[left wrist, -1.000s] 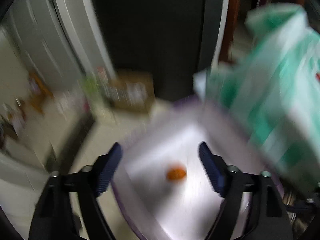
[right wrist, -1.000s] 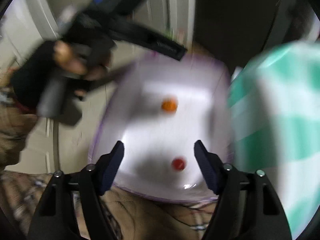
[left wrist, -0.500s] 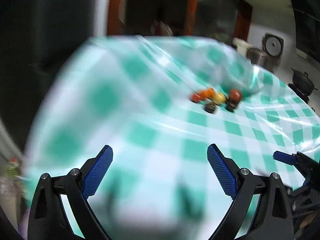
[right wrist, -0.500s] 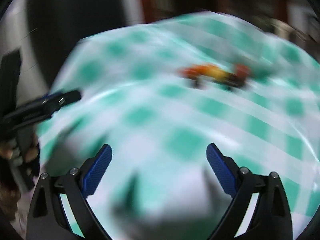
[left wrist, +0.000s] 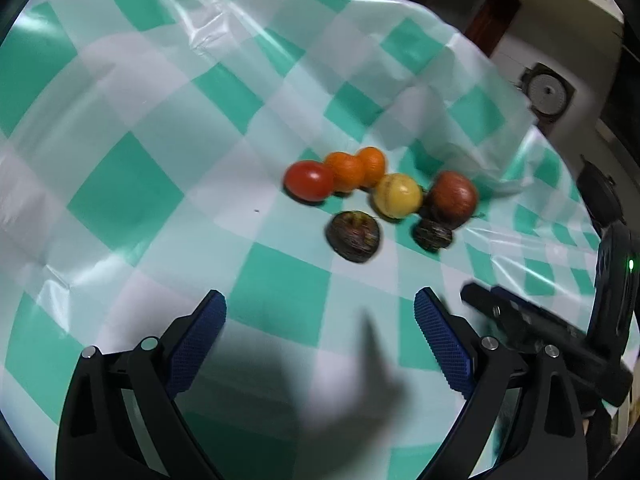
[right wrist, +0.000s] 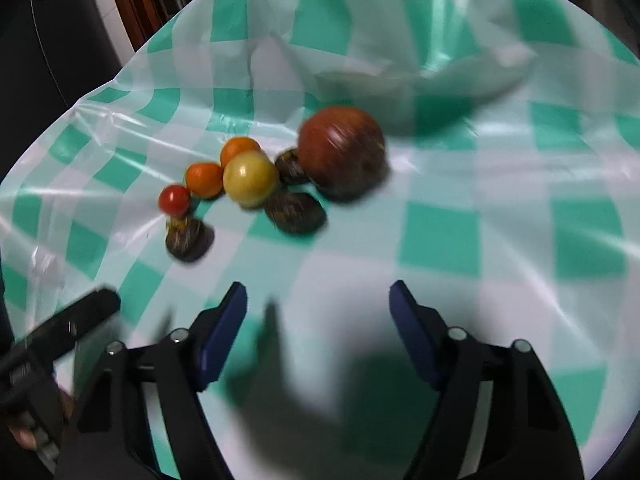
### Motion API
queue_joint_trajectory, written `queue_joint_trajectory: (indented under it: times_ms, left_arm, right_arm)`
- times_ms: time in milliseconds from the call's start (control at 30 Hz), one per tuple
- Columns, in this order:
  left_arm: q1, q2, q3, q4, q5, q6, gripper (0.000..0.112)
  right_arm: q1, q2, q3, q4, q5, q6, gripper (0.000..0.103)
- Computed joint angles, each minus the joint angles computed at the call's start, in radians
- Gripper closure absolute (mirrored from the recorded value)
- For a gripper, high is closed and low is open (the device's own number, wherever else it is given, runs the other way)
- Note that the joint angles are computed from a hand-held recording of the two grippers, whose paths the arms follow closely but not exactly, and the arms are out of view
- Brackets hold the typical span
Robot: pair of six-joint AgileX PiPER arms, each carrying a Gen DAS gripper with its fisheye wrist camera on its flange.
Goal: Organize fruits
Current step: 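Return both tools to the fruits on the tablecloth, then grasp a dark brown fruit with the right tool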
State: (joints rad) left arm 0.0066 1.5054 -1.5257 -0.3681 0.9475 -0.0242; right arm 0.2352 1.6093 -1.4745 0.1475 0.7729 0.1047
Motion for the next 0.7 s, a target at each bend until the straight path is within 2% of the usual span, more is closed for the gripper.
queue_joint_trajectory:
  times_ms: [67,167,267,300,367,500,600,700]
  left_arm:
    - [0.002,-0.001,0.0,-0.012,0.004,0.011,0.02]
    - [-0.023,-0.027,0.031,0.004,-0.035,0.029,0.02]
    - [-0.036,-0.021,0.016,0.015,-0.017,0.031,0.02]
    - [-0.039,-0.016,0.009,0.021,-0.012,0.026,0.02]
    - [-0.047,0.004,-0.013,0.032,-0.003,0.017,0.02]
    - [-0.073,0.086,-0.109,0.071,0.022,-0.012,0.021]
    - [-0.096,0.151,-0.19,0.106,0.054,-0.041,0.023]
    - [-0.108,0.208,-0.263,0.124,0.076,-0.062,0.031]
  right_arm:
    - [0.018,0.081,-0.106,-0.032,0.035,0.023,0.038]
    - [0.032,0.193,-0.252,-0.072,0.109,0.05,0.047]
    - [0.059,0.257,-0.343,-0.125,0.136,0.06,0.049]
    - [0.066,0.269,-0.36,-0.141,0.142,0.063,0.051]
    - [0.086,0.289,-0.389,-0.178,0.15,0.072,0.062]
    - [0.086,0.298,-0.399,-0.154,0.14,0.061,0.064]
    - [0.039,0.256,-0.323,-0.035,0.059,0.024,0.064]
    - [-0.044,0.213,-0.225,0.206,-0.026,-0.1,0.064]
